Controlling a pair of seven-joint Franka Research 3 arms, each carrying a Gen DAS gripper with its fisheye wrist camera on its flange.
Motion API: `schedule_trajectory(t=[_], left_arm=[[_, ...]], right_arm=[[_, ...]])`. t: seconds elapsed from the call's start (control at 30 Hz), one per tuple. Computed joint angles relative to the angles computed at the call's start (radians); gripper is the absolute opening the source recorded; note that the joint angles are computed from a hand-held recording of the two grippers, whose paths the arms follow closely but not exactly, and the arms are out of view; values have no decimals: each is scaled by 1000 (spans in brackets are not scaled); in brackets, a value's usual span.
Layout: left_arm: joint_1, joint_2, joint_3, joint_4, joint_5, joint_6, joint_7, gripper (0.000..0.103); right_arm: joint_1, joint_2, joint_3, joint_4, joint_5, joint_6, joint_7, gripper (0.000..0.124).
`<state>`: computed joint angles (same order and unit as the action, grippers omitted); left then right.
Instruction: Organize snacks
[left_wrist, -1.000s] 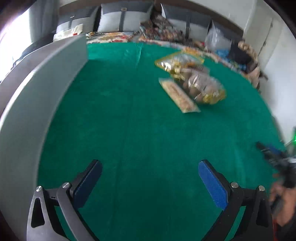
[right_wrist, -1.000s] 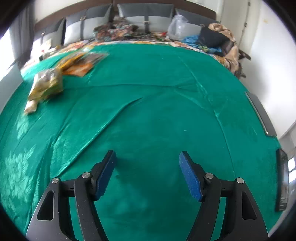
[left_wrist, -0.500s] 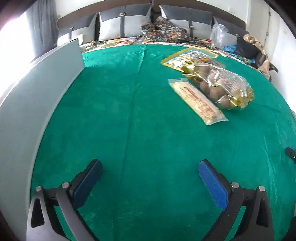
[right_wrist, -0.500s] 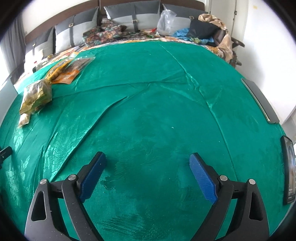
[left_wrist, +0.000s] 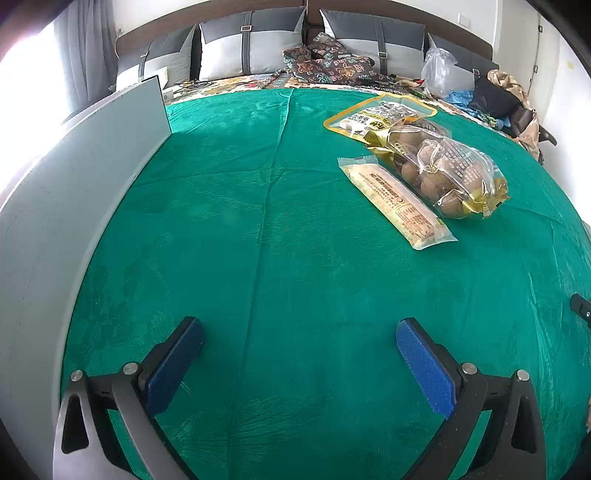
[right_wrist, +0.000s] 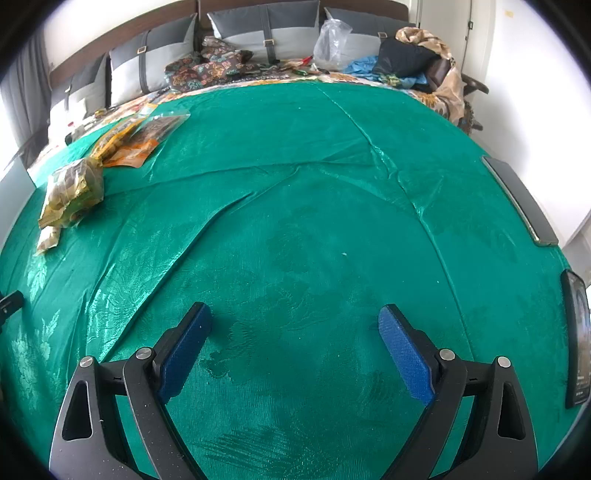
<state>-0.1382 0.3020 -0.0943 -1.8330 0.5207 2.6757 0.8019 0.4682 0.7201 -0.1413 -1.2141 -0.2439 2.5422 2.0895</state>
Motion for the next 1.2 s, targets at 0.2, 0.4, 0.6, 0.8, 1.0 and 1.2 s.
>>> schedule_trajectory(t=[0.2, 0.4, 0.6, 0.8, 1.0, 1.2], left_arm=[[0, 0, 0, 0, -1, 1, 1, 103], [0, 0, 0, -1, -1, 1, 1, 103], [0, 0, 0, -1, -2, 1, 2, 103], [1, 0, 0, -1, -2, 2, 2, 103], [1, 0, 0, -2, -2, 2, 2, 103], [1, 0, 0, -2, -2, 3, 3, 103]], right_arm=[[2, -9, -1, -15, -3, 5, 4, 94], [1, -9, 1, -14, -1, 5, 2, 95], [2, -12, 0, -20, -2, 7, 4, 95], [1, -12, 1, -19, -1, 6, 3, 95], [2, -11, 1, -18, 0, 6, 3, 96], [2, -11, 2, -17, 1, 5, 3, 96]])
